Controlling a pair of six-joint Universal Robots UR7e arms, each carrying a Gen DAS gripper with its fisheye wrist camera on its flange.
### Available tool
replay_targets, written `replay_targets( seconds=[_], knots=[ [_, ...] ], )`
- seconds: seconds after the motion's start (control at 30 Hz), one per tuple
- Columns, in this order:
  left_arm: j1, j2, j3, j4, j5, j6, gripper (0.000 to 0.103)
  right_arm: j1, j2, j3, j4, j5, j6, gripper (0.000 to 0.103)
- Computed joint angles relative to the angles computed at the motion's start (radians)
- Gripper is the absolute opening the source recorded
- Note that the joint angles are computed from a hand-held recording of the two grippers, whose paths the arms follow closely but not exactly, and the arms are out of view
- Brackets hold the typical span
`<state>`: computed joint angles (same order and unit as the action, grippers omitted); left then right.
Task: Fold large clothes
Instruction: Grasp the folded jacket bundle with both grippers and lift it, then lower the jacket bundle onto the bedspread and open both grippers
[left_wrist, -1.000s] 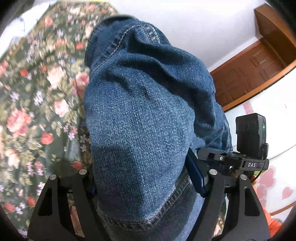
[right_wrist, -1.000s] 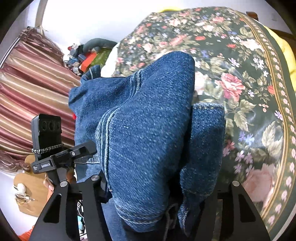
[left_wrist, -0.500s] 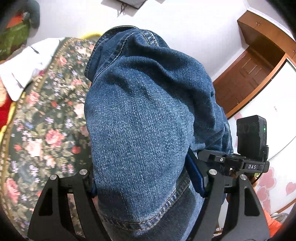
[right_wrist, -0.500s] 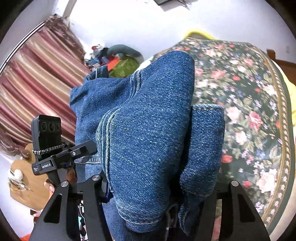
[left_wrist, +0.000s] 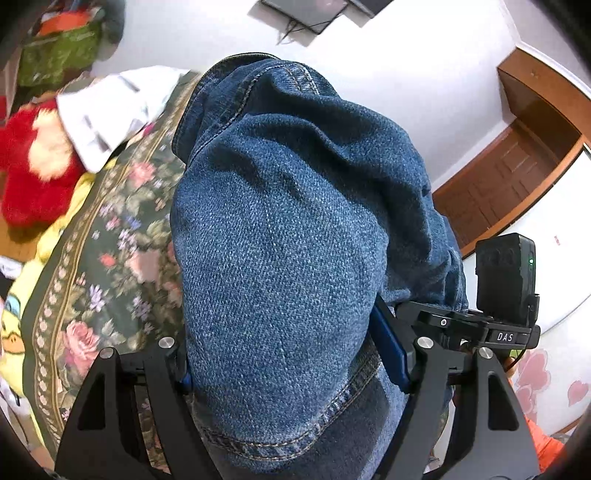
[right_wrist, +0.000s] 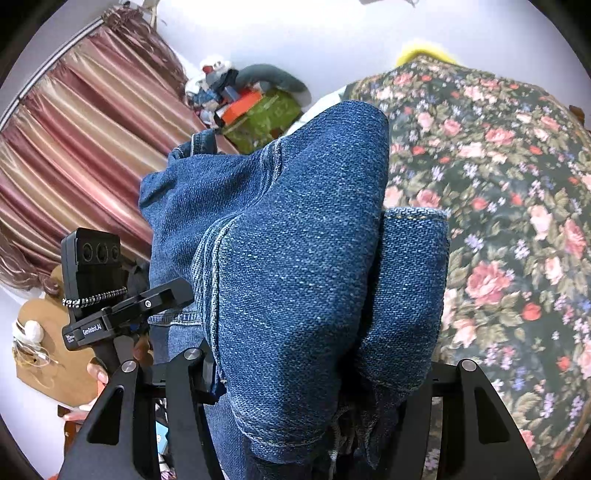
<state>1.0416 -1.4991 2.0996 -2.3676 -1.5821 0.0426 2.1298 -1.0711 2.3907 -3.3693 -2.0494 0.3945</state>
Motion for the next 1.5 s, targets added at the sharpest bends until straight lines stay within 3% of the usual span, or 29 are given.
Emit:
replay_targets(
  seconds=[0.27, 0.43, 0.57, 0.73, 0.8, 0.9, 1.13, 1.37, 1.5],
  knots=[
    [0.136, 0.143, -0.037, -0.017, 0.007, 0.009, 0.075, -0.146, 0.148, -0.043, -0.019, 0.055, -0.005, 0.056],
    [0.186, 0.218, -0.05, -0.042, 0.035, 0.024, 0.075, -0.244, 0.219, -0.064, -0.034, 0.106, -0.031, 0.056],
    [0.228, 0.253, -0.06, -0.053, 0.036, 0.034, 0.076, -0.276, 0.259, -0.088, -0.031, 0.106, -0.052, 0.057],
    [0.237, 0.235, -0.034, -0.078, 0.037, 0.063, 0.076, -0.272, 0.283, -0.103, -0.026, 0.069, -0.084, 0.068],
    [0.226, 0.218, -0.021, -0.071, 0.055, 0.061, 0.076, -0.264, 0.279, -0.102, -0.005, 0.047, -0.074, 0.074],
    [0.184, 0.173, 0.015, -0.059, 0.111, 0.043, 0.076, -0.227, 0.265, -0.109, 0.07, -0.019, -0.079, 0.076],
    [0.118, 0.067, 0.064, 0.002, 0.197, -0.006, 0.076, -0.068, 0.211, -0.112, 0.264, -0.222, -0.116, 0.076],
    [0.004, -0.066, 0.146, -0.04, 0.374, 0.049, 0.075, 0.042, 0.167, -0.097, 0.221, -0.321, -0.11, 0.076],
    [-0.031, -0.158, 0.183, -0.062, 0.37, 0.095, 0.076, 0.076, 0.202, -0.129, 0.204, -0.369, -0.123, 0.076]
  ],
)
